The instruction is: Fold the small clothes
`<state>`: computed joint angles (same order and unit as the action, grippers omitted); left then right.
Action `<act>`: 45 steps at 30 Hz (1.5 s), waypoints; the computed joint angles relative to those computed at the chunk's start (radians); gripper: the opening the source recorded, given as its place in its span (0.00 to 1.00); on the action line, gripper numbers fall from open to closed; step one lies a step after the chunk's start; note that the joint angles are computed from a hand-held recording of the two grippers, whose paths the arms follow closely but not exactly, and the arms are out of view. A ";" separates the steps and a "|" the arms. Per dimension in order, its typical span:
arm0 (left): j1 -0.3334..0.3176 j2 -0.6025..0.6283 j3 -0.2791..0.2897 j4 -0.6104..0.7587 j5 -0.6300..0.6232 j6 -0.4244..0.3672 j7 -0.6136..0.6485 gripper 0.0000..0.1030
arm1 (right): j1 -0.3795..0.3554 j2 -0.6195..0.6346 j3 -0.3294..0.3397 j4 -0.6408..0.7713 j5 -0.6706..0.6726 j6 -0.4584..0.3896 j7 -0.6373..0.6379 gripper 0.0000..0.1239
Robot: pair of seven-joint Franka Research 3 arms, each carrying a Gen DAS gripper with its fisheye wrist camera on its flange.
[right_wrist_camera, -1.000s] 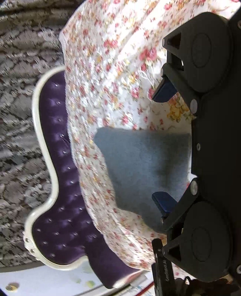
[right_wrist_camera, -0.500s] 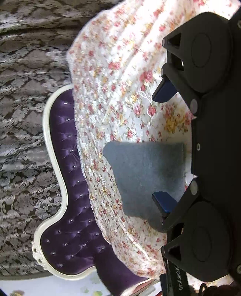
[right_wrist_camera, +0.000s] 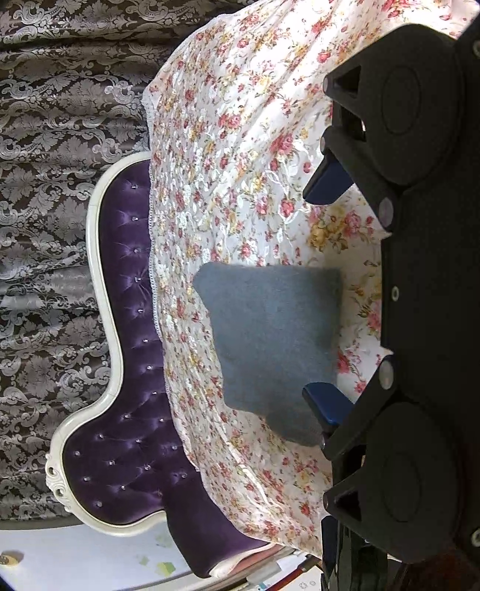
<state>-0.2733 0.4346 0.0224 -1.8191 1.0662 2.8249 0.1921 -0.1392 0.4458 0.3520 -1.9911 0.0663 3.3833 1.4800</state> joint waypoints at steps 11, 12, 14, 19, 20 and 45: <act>-0.011 -0.016 -0.001 -0.021 0.048 -0.032 -0.055 0.87 | 0.054 -0.019 -0.051 -0.028 0.043 -0.019 -0.024 0.83; -0.009 -0.017 -0.003 -0.022 0.050 -0.036 -0.058 0.87 | 0.061 -0.020 -0.058 -0.030 0.048 -0.020 -0.027 0.83; -0.006 -0.019 -0.006 -0.025 0.054 -0.042 -0.063 0.87 | 0.048 -0.021 -0.047 -0.035 0.048 -0.024 -0.032 0.83; 0.002 -0.024 -0.012 -0.031 0.063 -0.046 -0.070 0.87 | 0.004 -0.019 -0.001 -0.040 0.042 -0.033 -0.041 0.83; 0.003 -0.024 -0.014 -0.031 0.064 -0.047 -0.070 0.87 | -0.010 -0.017 0.014 -0.040 0.039 -0.035 -0.043 0.83; 0.002 -0.014 -0.017 -0.019 0.049 -0.050 -0.047 0.87 | -0.116 0.012 0.139 -0.023 0.042 -0.060 -0.089 0.83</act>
<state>-0.2711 0.4209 0.0057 -1.8377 1.1151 2.7753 0.1448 -0.2551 0.4575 0.4910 -2.0142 0.1084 3.3238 1.3908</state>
